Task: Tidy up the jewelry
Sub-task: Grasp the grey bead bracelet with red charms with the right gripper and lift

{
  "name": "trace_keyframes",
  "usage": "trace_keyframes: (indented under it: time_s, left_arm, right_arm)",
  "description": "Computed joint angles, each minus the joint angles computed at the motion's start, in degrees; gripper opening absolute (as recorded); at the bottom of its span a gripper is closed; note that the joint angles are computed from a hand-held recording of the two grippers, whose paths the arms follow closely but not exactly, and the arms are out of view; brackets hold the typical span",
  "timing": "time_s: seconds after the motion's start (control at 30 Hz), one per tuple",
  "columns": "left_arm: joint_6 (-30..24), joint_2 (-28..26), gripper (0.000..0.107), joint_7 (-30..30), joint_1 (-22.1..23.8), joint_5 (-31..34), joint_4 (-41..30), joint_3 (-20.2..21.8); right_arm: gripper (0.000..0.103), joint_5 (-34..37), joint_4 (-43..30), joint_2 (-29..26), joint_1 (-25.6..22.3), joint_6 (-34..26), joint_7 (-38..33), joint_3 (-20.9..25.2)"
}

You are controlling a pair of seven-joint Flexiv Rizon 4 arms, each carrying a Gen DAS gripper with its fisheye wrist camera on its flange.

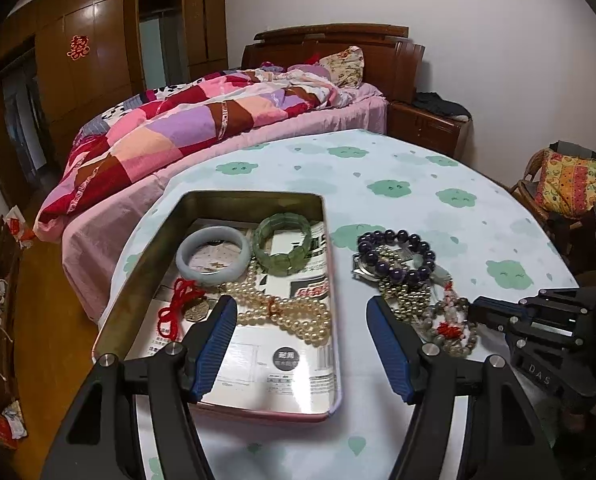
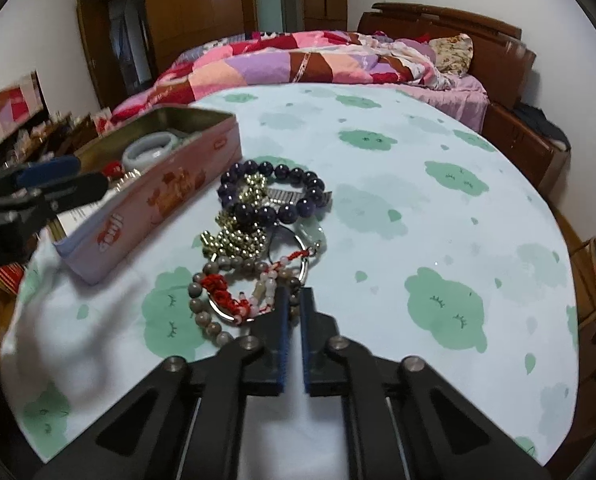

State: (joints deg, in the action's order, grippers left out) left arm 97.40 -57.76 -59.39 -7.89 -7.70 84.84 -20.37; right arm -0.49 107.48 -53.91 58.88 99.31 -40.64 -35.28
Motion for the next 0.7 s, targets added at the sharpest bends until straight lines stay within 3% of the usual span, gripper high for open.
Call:
trace_keyframes:
  time_s: [0.2,0.37,0.47,0.53,0.57,0.67,0.7]
  left_arm:
    - [-0.1,0.0,0.067,1.2,0.8,0.9,0.3,-1.9]
    - [-1.7,-0.2,0.067,1.9,-0.7,0.5,-1.1,-0.6]
    - [-2.2,-0.1,0.067,1.7,-2.2,-0.3,-1.8,1.2]
    - [-2.3,0.0,0.067,1.3,-3.2,-0.8,-2.0,2.7]
    - [-2.5,0.0,0.067,1.1,-3.6,-1.0,-2.1,3.3]
    - [-2.0,0.1,0.067,0.8,-3.1,-1.3,-1.6,2.9]
    - [-1.9,0.1,0.067,0.7,-2.7,-1.4,-1.5,2.5]
  right_arm:
    - [0.001,6.5,2.9,-1.9,5.9,4.1,0.8,-6.5]
    - [0.003,7.6,2.9,-1.2,5.0,3.4,0.1,-6.3]
    - [0.013,7.3,2.4,0.1,2.5,4.9,-1.1,-3.1]
    - [0.038,6.9,2.0,0.4,2.0,5.0,-2.2,-2.1]
    - [0.04,6.8,1.8,0.4,1.8,5.0,-2.6,-1.8]
    - [0.033,6.4,1.1,0.3,2.1,4.9,-4.2,-1.5]
    - [0.023,5.8,0.7,0.4,1.8,5.0,-5.0,-0.9]
